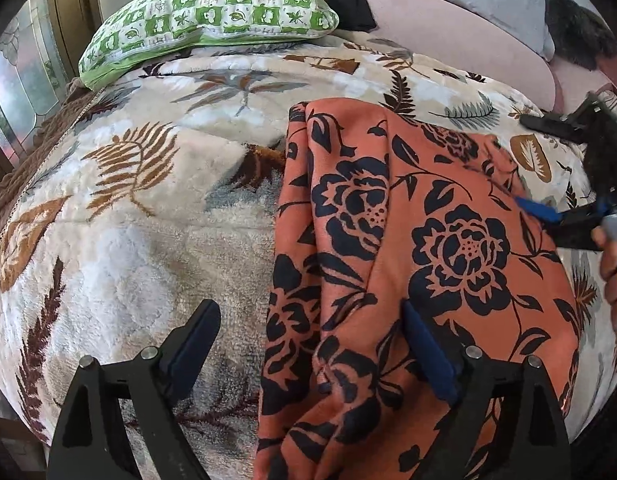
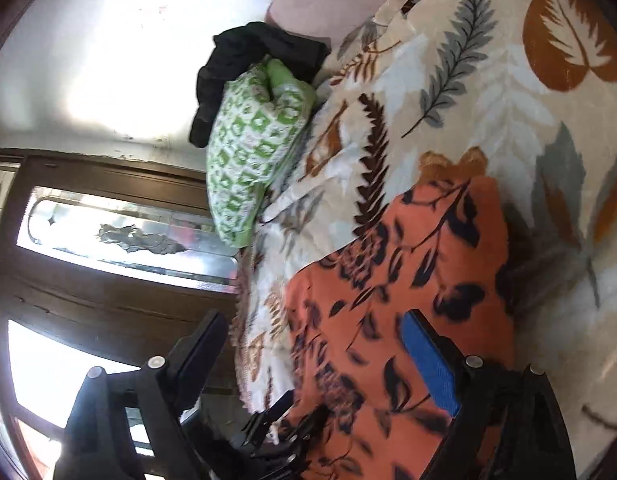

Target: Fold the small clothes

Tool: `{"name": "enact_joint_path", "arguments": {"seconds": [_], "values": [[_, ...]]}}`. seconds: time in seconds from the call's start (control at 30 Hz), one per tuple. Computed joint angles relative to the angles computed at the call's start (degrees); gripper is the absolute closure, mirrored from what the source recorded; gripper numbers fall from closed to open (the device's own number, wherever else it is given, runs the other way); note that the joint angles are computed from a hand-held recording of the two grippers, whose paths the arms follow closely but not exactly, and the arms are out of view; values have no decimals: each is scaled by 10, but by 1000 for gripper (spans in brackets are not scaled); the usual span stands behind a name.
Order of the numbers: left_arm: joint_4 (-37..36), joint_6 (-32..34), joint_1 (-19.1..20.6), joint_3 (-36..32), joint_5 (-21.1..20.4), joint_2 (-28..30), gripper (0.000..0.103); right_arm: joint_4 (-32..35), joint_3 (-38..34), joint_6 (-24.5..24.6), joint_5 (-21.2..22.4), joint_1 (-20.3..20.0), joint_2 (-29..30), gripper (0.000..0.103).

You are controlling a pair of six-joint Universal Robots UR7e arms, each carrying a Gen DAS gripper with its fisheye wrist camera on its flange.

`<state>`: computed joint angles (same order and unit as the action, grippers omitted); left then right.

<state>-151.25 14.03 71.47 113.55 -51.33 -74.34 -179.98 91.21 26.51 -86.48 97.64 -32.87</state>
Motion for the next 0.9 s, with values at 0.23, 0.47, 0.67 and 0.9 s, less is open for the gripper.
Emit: {"name": "enact_joint_path", "arguments": {"seconds": [0.23, 0.47, 0.67, 0.9], "values": [[-3, -6, 3, -1, 1, 0, 6, -116, 63, 7, 45, 23, -14, 12], [-1, 7, -20, 23, 35, -28, 7, -95, 80, 6, 1, 47, -13, 8], [23, -14, -28, 36, 34, -56, 7, -93, 137, -11, -29, 62, -17, 6], [24, -19, -36, 46, 39, -74, 7, -127, 173, -40, -57, 103, -52, 6]]}}
